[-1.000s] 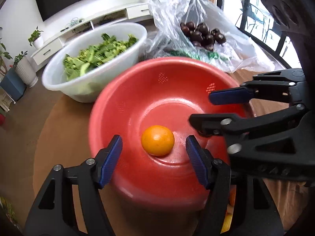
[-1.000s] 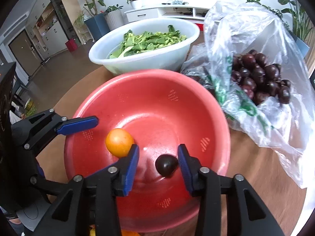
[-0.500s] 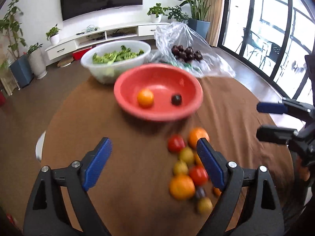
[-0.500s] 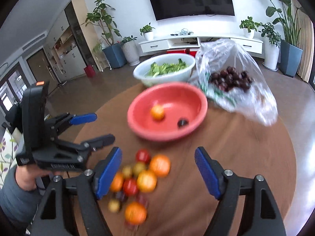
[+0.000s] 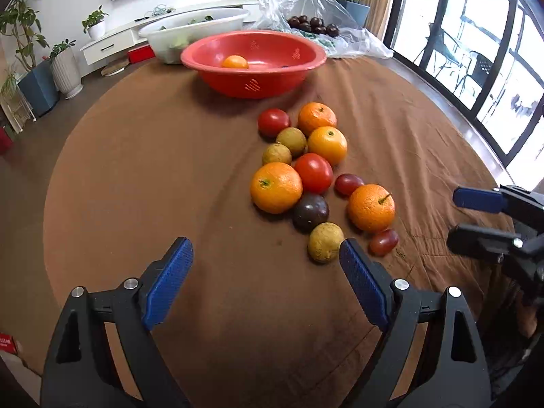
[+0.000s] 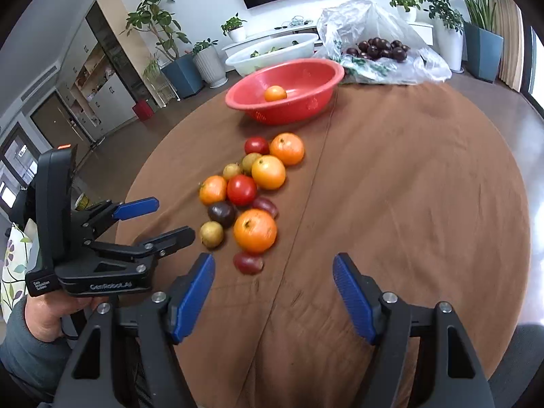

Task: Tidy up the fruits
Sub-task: 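Move both tools back toward the fruit row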

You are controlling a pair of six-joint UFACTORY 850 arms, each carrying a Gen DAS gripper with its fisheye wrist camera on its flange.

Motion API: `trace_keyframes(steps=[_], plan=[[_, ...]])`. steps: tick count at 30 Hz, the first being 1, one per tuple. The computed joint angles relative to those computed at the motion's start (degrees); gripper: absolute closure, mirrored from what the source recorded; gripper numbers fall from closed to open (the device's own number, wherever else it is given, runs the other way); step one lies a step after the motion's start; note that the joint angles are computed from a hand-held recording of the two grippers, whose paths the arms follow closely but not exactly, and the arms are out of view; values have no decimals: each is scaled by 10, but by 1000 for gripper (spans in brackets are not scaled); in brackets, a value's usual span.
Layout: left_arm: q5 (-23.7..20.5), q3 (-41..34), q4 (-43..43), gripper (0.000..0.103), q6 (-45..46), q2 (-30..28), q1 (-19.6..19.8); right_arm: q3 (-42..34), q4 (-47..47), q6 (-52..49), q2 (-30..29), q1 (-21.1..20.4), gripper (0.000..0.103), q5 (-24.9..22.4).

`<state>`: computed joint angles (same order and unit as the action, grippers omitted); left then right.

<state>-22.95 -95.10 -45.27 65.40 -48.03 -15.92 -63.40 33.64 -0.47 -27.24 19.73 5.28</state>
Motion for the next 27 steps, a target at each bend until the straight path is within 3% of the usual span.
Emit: trace_keyframes(steps=[2,6,10,24,27], plan=[[1,6,-2,16,8,2,-3,2,8,-5,0,3,30,0],[-18,-22,25,35,-21,-17,-10,8,-21,28,3,4,32,5],[-38,-39,27,44,-27,-29,-12,11,-16,28,5,4,34,6],[-62,-46,8,51,-4,-37,-16,10,-114,133,2,1,38,-2],[-62,-46,0,63,1,-37,-17,10,-99,119,1,1,39,-3]])
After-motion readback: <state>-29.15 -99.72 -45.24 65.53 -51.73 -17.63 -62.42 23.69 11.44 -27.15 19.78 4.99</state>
